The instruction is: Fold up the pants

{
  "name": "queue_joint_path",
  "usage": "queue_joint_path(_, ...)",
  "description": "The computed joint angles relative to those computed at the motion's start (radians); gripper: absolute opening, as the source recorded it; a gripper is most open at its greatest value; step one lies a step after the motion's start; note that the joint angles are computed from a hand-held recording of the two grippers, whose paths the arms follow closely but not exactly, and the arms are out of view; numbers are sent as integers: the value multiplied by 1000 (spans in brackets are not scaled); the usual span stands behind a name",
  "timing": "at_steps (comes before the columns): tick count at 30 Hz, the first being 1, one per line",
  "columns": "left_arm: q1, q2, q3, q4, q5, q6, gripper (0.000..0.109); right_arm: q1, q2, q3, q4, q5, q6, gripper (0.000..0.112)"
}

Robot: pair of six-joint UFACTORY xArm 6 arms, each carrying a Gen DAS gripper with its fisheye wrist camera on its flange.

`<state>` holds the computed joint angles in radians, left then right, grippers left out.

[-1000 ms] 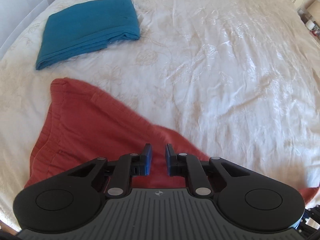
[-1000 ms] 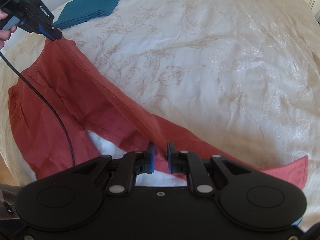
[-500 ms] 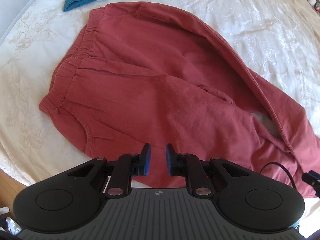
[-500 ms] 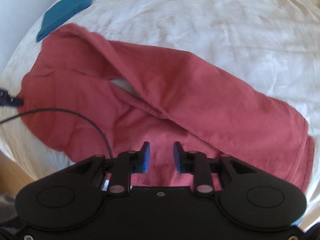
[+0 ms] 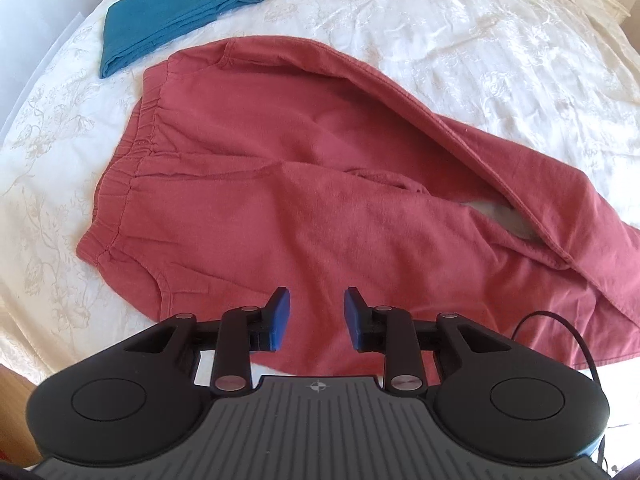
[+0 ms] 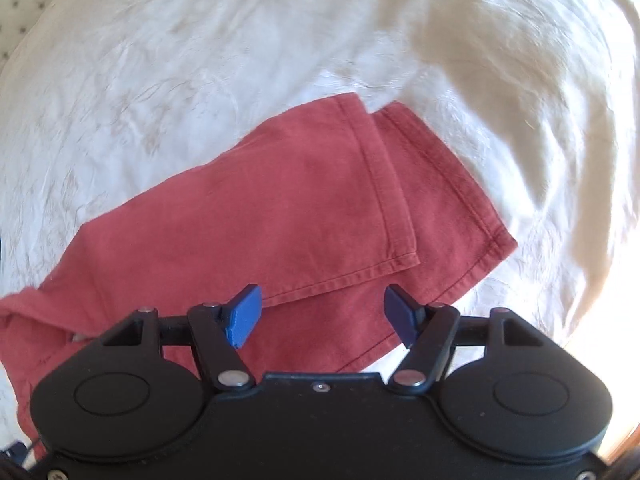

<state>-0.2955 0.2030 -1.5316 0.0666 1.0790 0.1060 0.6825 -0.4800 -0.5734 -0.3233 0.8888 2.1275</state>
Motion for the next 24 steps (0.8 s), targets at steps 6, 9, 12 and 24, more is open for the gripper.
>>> queue_joint_path(6, -6, -74, 69, 49, 14, -77, 29, -64, -49, 131, 3, -191, 141, 71)
queue_joint_path(9, -13, -92, 86, 69, 9, -116, 30, -75, -62, 164, 2, -234, 196, 64)
queue_joint_path(12, -26, -97, 94, 86, 6, -144, 30, -73, -89, 185, -34, -234, 209, 27)
queue_joint_path(24, -37, -73, 87, 129, 12, -167, 30, -27, -199, 130, 19, 46, 33, 5)
